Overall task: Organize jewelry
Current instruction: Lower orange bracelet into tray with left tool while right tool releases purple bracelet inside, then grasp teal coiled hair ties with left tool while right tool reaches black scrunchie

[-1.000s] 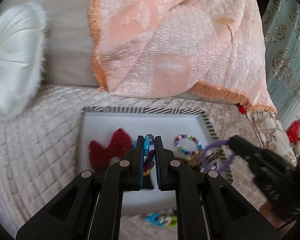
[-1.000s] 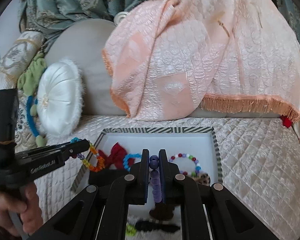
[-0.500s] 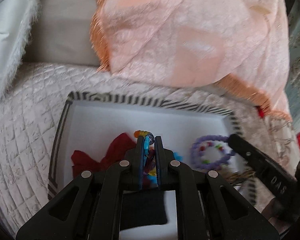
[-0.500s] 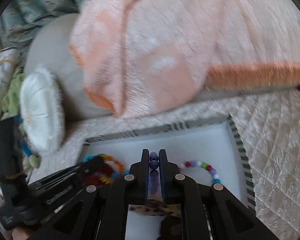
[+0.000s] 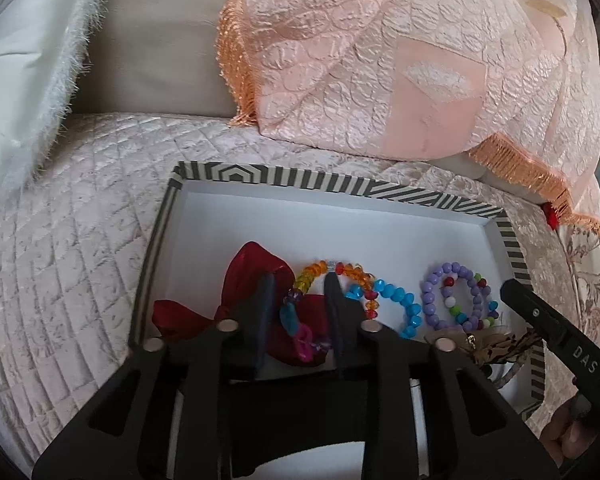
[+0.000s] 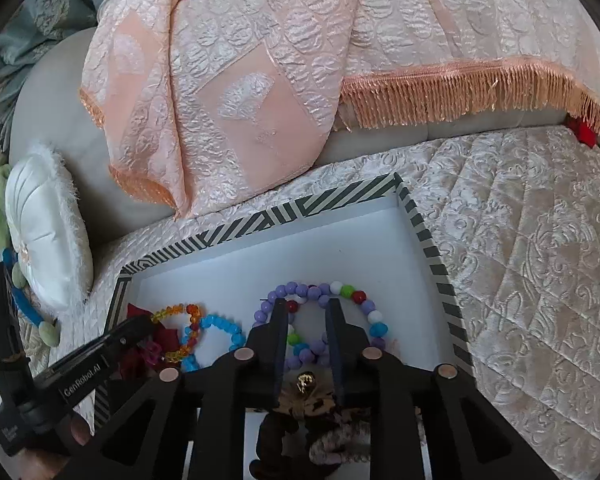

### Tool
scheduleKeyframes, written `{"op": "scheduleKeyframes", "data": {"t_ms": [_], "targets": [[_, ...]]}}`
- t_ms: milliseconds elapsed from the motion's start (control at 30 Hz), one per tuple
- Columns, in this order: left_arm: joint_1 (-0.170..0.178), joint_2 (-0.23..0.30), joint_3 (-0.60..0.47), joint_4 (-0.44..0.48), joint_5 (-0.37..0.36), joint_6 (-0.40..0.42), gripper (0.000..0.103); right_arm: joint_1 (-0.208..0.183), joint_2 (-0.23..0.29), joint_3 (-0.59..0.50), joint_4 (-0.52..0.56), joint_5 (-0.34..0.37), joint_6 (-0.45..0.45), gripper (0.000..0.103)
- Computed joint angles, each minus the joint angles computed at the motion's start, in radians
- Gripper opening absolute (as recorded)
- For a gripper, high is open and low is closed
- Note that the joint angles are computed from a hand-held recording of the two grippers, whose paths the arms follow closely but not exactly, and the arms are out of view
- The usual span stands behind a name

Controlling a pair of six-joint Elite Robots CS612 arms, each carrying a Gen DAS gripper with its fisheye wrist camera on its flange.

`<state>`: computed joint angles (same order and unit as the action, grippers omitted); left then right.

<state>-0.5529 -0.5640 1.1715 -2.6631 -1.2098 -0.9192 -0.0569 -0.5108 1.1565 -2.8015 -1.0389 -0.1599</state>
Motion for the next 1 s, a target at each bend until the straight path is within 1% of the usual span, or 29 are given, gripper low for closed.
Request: {"op": "scheduleKeyframes", "data": {"t_ms": [133,200,267,333,433,533,567,633,667,700,767,833,933,967,1000], "targets": [[-0.007,-0.019,0.018,0.005,0.035,0.008,0.036,-0.006,-0.020,0.031,-0.024,-0.001,-0.030,0.019],[-0.013,-0.031,0.033,0.008,0.052,0.015,0.040,-0.009,-0.033,0.052,-0.040,-0.003,-0.055,0.019],[-0.020,-0.045,0.052,0.008,0.064,0.028,0.040,-0.010,-0.044,0.071,-0.049,-0.003,-0.075,0.020],[-0.032,-0.066,0.085,0.002,0.079,0.043,0.041,-0.017,-0.067,0.113,-0.074,0.000,-0.100,0.020],[-0.051,-0.098,0.138,-0.023,0.099,0.064,0.041,-0.029,-0.100,0.177,-0.115,0.007,-0.118,0.020],[-0.077,-0.139,0.215,-0.078,0.121,0.071,0.049,-0.045,-0.137,0.248,-0.145,0.025,-0.144,0.021],[-0.084,-0.152,0.240,-0.097,0.119,0.066,0.051,-0.047,-0.148,0.270,-0.157,0.025,-0.153,0.023],[-0.097,-0.175,0.290,-0.135,0.101,0.054,0.051,-0.054,-0.171,0.320,-0.186,0.020,-0.177,0.034],[-0.104,-0.185,0.317,-0.160,0.088,0.045,0.051,-0.058,-0.183,0.344,-0.195,0.017,-0.191,0.041],[-0.110,-0.192,0.336,-0.181,0.078,0.039,0.051,-0.065,-0.197,0.378,-0.203,0.011,-0.214,0.042],[-0.124,-0.201,0.376,-0.213,0.049,0.029,0.051,-0.070,-0.211,0.410,-0.188,0.002,-0.249,0.042],[-0.133,-0.196,0.387,-0.205,0.022,0.015,0.051,-0.078,-0.224,0.445,-0.164,-0.003,-0.312,0.042],[-0.139,-0.176,0.370,-0.159,-0.012,0.017,0.051,-0.076,-0.230,0.468,-0.122,-0.058,-0.386,0.042],[-0.140,-0.168,0.359,-0.143,-0.016,0.027,0.051,-0.077,-0.231,0.470,-0.101,-0.072,-0.409,0.042],[-0.142,-0.165,0.355,-0.139,-0.015,0.036,0.051,-0.073,-0.227,0.467,-0.072,-0.101,-0.437,0.042]]}}
